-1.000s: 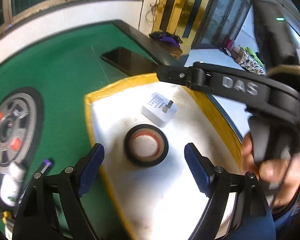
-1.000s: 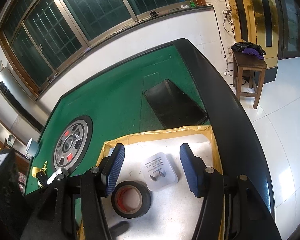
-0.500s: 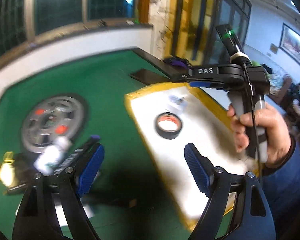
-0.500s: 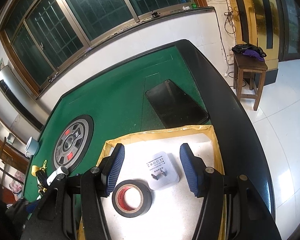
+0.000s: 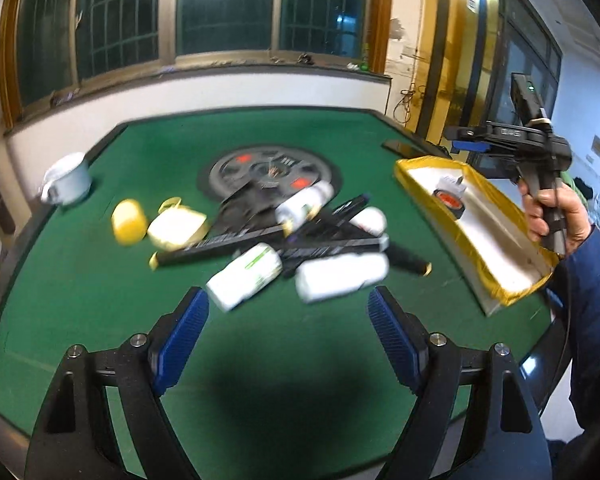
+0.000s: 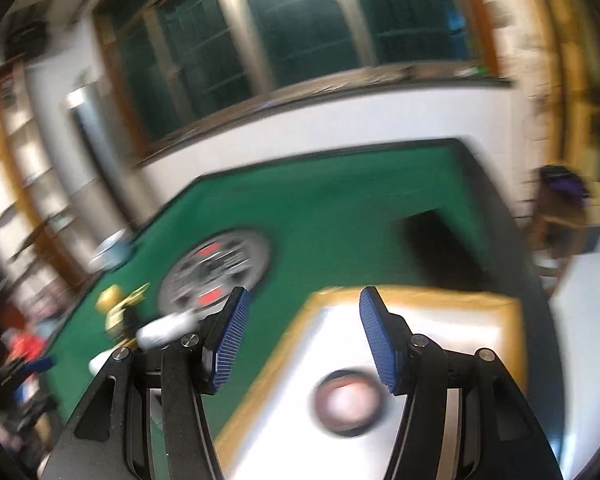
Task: Organize rigid objects
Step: 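Move both tools away from the tray back toward the pile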
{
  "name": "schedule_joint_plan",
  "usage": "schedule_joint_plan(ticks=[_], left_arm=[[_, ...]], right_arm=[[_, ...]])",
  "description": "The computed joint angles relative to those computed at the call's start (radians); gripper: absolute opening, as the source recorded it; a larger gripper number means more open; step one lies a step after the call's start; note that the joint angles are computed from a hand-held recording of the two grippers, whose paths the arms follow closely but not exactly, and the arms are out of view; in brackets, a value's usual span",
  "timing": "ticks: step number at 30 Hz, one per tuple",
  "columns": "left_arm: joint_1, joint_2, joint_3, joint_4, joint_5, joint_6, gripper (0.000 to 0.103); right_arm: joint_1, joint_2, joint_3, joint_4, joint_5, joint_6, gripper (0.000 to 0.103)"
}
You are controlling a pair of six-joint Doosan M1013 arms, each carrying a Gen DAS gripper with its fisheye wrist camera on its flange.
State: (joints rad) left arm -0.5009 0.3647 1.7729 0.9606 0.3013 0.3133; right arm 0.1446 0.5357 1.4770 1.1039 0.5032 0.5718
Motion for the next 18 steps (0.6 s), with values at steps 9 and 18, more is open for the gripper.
schedule_joint_plan(ticks=[9, 18], left_arm=[[0.042, -0.012, 0.050, -0.018, -0.074, -0.029, 0.083], [0.060, -0.028, 0.087, 0.011, -0.115, -0.047, 0.083]], right_arm=[[0.072, 0.034, -0.025, -0.051, 0.366, 0.134, 0.061], [0.160, 0.065, -0.086, -0.526, 0.215, 0.528, 0.057]])
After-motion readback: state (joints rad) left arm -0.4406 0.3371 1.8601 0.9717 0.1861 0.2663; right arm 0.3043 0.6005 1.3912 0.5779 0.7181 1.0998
